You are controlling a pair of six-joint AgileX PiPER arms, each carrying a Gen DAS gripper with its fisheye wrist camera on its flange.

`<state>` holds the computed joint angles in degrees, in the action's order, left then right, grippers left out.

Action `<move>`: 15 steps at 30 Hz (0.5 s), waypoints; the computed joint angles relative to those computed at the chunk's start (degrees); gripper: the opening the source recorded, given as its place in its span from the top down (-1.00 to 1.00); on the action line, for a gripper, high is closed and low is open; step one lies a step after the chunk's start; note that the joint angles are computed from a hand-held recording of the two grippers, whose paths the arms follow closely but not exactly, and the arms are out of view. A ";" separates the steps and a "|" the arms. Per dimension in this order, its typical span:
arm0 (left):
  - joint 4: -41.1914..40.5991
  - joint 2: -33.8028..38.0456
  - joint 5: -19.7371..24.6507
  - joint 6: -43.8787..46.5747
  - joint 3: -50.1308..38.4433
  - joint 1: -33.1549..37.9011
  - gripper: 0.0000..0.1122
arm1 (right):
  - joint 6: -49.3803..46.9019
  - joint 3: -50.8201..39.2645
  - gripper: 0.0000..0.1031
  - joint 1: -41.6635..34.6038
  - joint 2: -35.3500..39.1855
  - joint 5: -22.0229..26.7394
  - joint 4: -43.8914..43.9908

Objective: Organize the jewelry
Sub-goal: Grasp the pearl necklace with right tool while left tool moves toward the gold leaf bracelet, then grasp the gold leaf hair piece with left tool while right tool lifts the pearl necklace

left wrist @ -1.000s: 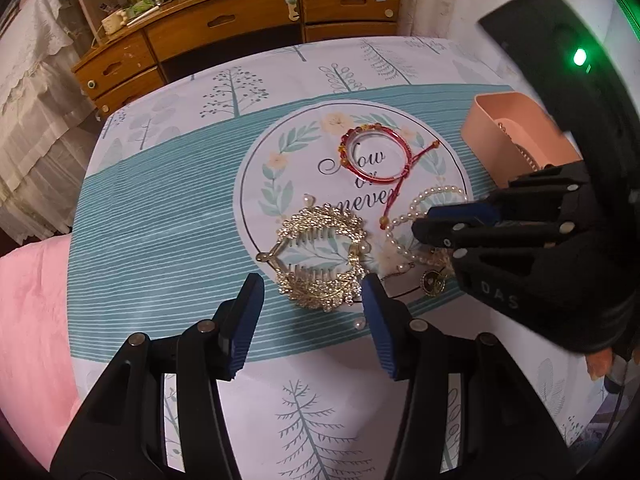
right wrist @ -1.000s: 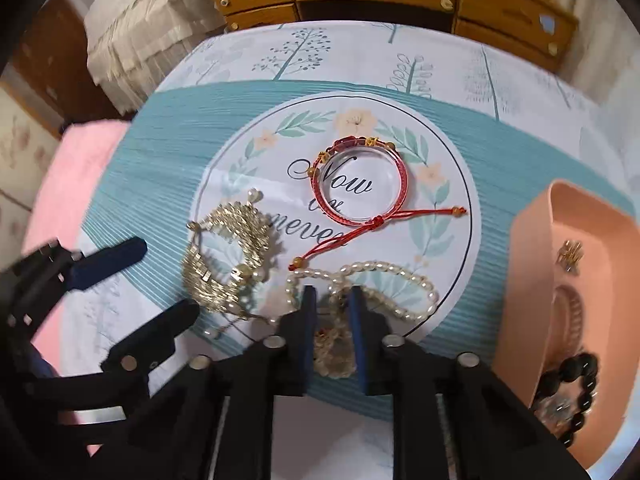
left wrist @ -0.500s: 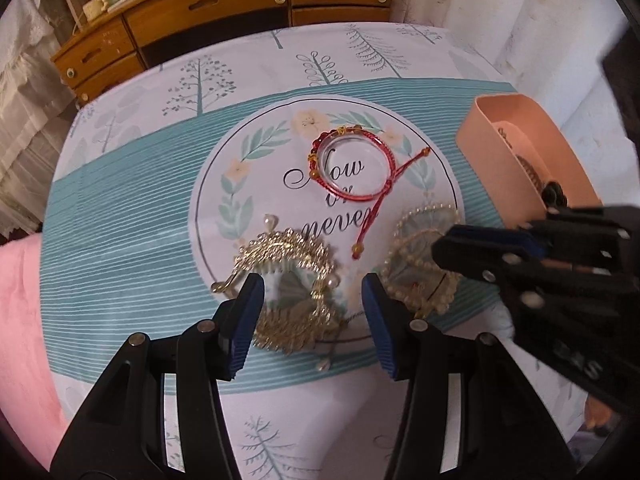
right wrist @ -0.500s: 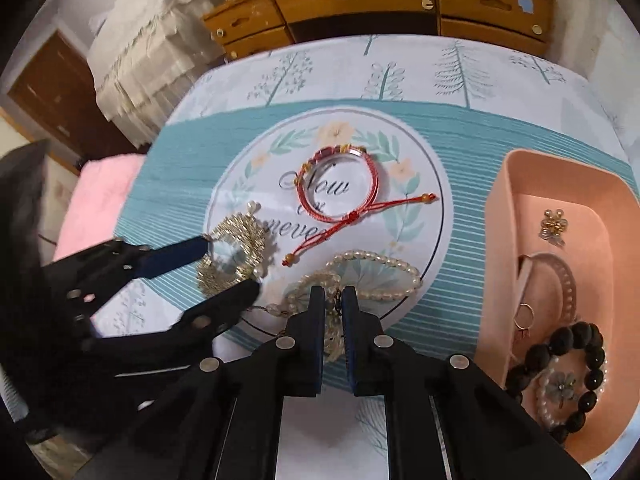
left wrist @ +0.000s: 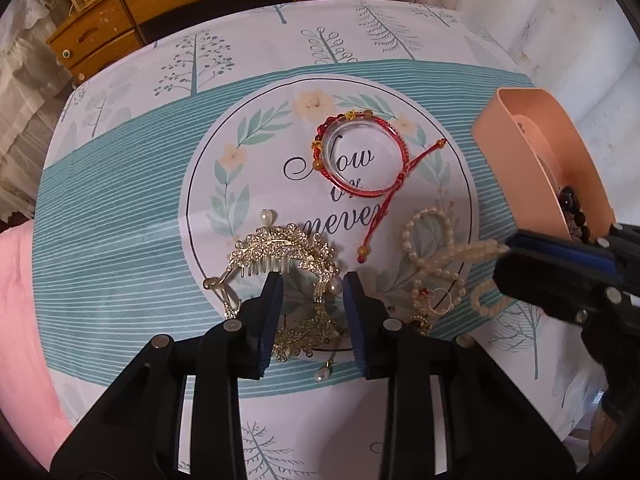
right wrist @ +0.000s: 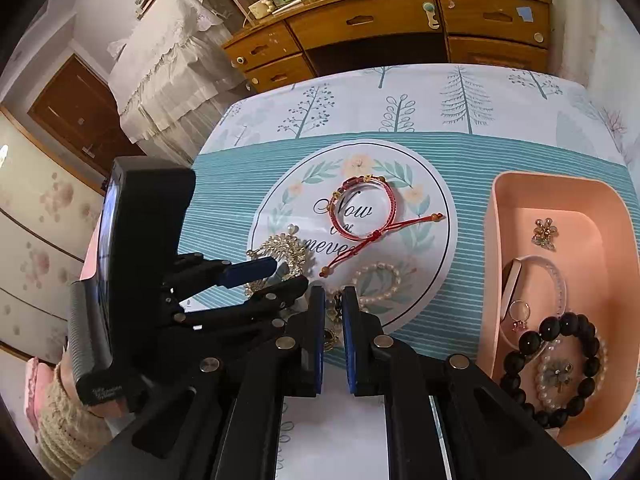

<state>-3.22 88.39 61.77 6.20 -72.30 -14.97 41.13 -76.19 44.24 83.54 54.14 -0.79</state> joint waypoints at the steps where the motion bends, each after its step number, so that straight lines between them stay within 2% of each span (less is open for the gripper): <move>1: 0.05 0.04 -0.17 0.00 0.03 -0.02 0.50 | 0.04 0.18 0.84 0.00 -0.18 -0.13 0.03; 6: 1.41 0.27 -0.44 -1.53 -0.20 -0.92 0.54 | 0.44 0.69 0.84 0.10 -0.90 -0.51 0.05; 8: 0.26 0.08 -0.33 -0.98 -0.21 -0.66 0.81 | 0.99 0.98 0.84 0.41 -1.67 -0.51 -0.37; 15: -0.82 -0.12 0.19 -1.84 -0.81 -0.05 0.91 | 2.28 0.37 0.84 1.55 -3.11 0.17 -2.16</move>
<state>-4.03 88.27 61.96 4.36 -73.11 -15.02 43.40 -75.82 45.79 80.43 54.31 -2.95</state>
